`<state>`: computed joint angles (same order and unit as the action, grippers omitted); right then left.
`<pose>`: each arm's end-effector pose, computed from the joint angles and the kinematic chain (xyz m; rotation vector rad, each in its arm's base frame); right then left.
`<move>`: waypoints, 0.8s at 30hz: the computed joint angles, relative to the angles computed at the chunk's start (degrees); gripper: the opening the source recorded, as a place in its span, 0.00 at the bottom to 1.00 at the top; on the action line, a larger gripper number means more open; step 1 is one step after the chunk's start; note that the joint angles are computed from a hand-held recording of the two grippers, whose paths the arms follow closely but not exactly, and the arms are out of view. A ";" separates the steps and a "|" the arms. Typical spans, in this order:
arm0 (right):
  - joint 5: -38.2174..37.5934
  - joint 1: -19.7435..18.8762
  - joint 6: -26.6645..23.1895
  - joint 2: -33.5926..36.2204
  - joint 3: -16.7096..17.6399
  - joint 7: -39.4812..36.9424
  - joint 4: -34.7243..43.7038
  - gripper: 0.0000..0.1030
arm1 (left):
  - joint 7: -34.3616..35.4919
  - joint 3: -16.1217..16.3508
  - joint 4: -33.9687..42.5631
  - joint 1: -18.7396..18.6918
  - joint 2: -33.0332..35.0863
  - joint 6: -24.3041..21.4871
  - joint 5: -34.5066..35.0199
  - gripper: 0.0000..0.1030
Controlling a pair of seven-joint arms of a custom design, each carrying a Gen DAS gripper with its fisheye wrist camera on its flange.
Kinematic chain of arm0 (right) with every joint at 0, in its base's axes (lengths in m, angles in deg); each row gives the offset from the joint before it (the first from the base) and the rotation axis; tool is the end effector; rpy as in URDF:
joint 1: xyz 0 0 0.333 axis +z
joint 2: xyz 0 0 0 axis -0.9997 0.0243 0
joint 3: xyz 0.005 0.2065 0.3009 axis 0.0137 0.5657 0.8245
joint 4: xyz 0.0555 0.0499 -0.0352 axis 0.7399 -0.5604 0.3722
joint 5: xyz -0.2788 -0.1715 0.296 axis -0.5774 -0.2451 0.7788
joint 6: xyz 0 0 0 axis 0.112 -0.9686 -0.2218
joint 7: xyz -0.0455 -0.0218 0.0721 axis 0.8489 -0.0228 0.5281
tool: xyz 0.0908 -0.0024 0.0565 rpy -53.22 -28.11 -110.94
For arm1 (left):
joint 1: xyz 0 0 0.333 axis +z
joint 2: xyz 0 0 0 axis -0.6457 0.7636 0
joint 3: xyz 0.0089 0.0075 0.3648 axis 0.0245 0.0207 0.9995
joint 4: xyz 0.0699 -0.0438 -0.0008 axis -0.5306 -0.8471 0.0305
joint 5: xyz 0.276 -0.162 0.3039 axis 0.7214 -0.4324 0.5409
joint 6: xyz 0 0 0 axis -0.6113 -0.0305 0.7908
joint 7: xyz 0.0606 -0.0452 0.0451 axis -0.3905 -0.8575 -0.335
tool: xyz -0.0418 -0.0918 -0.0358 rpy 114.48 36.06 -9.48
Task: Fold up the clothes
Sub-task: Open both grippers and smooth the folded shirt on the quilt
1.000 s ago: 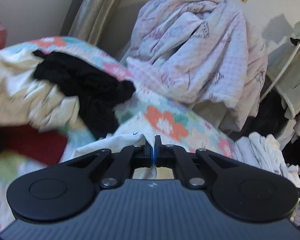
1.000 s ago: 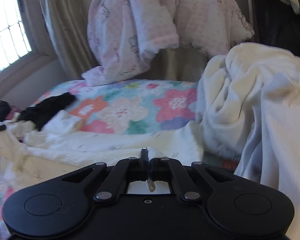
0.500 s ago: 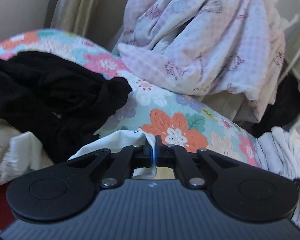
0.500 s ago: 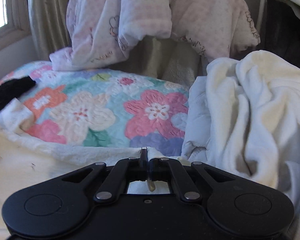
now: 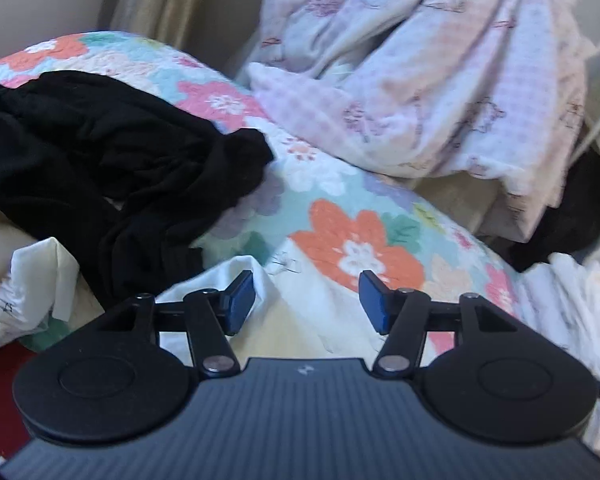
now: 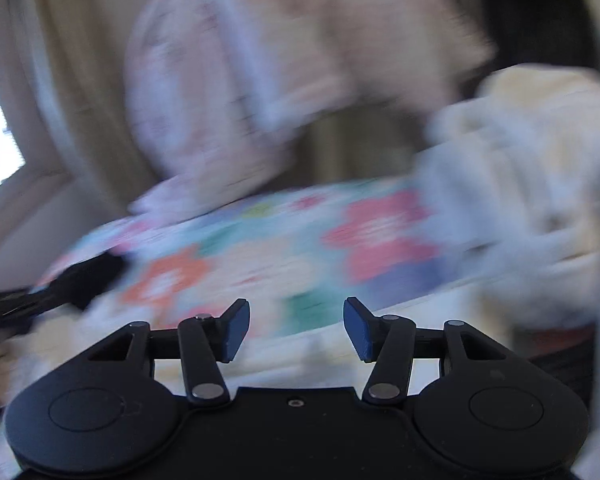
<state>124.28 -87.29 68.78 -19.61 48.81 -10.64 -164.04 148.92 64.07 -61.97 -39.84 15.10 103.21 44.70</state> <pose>0.7144 0.0737 0.4771 -1.7132 1.3486 -0.2570 0.6797 -0.0457 0.4049 -2.2140 1.2530 -1.1275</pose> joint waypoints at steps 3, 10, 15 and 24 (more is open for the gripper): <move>-3.04 0.54 -13.00 1.85 1.19 3.07 2.55 0.56 | -0.24 2.03 -0.82 -1.80 -1.70 -3.32 0.37 0.69; -2.06 3.56 -24.41 8.97 3.66 11.00 9.16 0.56 | -5.75 12.97 -4.40 -11.34 -3.78 -6.68 8.64 0.60; -8.29 6.40 -21.69 14.88 4.12 20.18 14.79 0.55 | -8.59 11.62 -1.68 -9.33 -2.06 -10.86 11.30 0.14; 2.49 -0.99 -27.54 23.60 10.36 23.46 24.94 0.05 | -8.05 2.65 2.47 -0.86 1.50 -3.01 2.98 0.32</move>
